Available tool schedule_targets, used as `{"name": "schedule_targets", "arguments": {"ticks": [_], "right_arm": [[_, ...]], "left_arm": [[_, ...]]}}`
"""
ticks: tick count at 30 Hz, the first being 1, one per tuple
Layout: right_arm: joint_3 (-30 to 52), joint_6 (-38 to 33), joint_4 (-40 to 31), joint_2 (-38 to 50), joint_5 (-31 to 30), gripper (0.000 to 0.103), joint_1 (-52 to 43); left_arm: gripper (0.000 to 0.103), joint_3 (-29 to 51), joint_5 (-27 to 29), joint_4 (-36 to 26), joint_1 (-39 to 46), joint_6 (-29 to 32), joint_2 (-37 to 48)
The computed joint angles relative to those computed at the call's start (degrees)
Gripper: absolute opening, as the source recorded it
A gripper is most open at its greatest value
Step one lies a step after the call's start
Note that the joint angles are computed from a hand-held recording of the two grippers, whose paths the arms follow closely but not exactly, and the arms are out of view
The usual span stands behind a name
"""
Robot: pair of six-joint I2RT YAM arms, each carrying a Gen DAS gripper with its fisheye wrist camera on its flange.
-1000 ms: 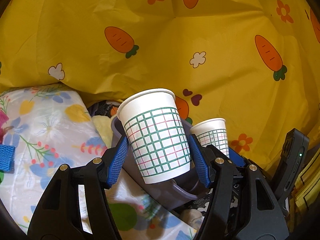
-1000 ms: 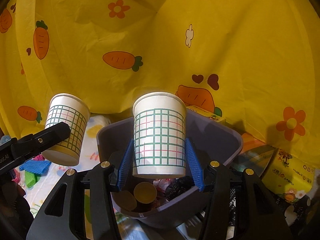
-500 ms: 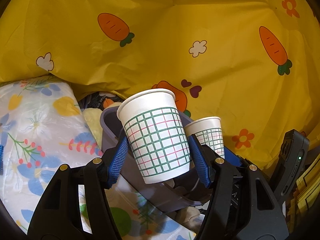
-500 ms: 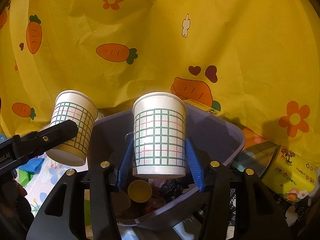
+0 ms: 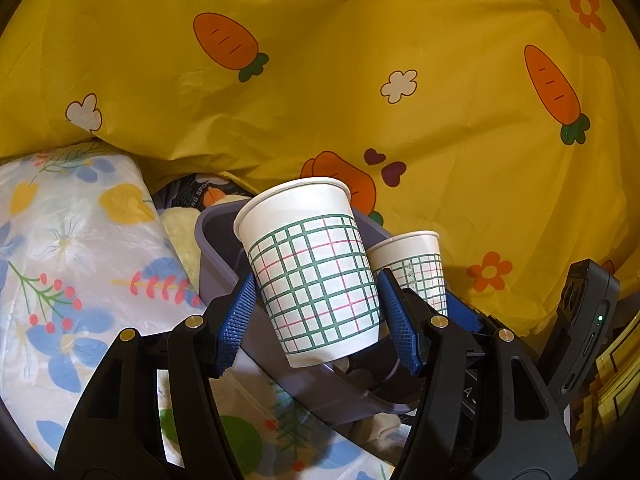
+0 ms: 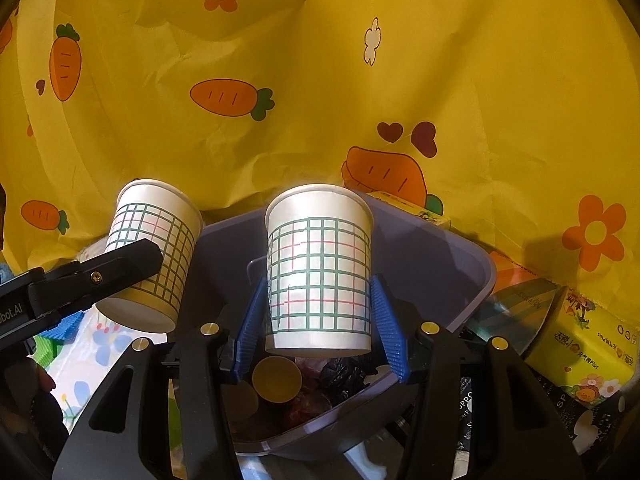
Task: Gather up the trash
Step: 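Carry both green-grid cups to the grey bin and open both tools, then move both tools back over the mesh sleeves and pink bags on the bed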
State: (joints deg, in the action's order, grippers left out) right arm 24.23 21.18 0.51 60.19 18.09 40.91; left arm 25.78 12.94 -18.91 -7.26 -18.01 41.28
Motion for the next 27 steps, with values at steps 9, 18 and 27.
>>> {"name": "schedule_targets", "arguments": {"ticks": [9, 18, 27], "right_arm": [[0.2, 0.1, 0.3, 1.3, -0.3, 0.054, -0.6], [0.1, -0.3, 0.8, 2.5, 0.4, 0.058, -0.5], [-0.5, -0.1, 1.0, 2.2, 2.5, 0.067, -0.1]], "left_arm": [[0.061, -0.3, 2.3, 1.9, 0.9, -0.4, 2.2], [0.063, -1.2, 2.2, 3.8, 0.4, -0.4, 2.5], [0.087, -2.0, 2.9, 2.9, 3.0, -0.3, 1.0]]}}
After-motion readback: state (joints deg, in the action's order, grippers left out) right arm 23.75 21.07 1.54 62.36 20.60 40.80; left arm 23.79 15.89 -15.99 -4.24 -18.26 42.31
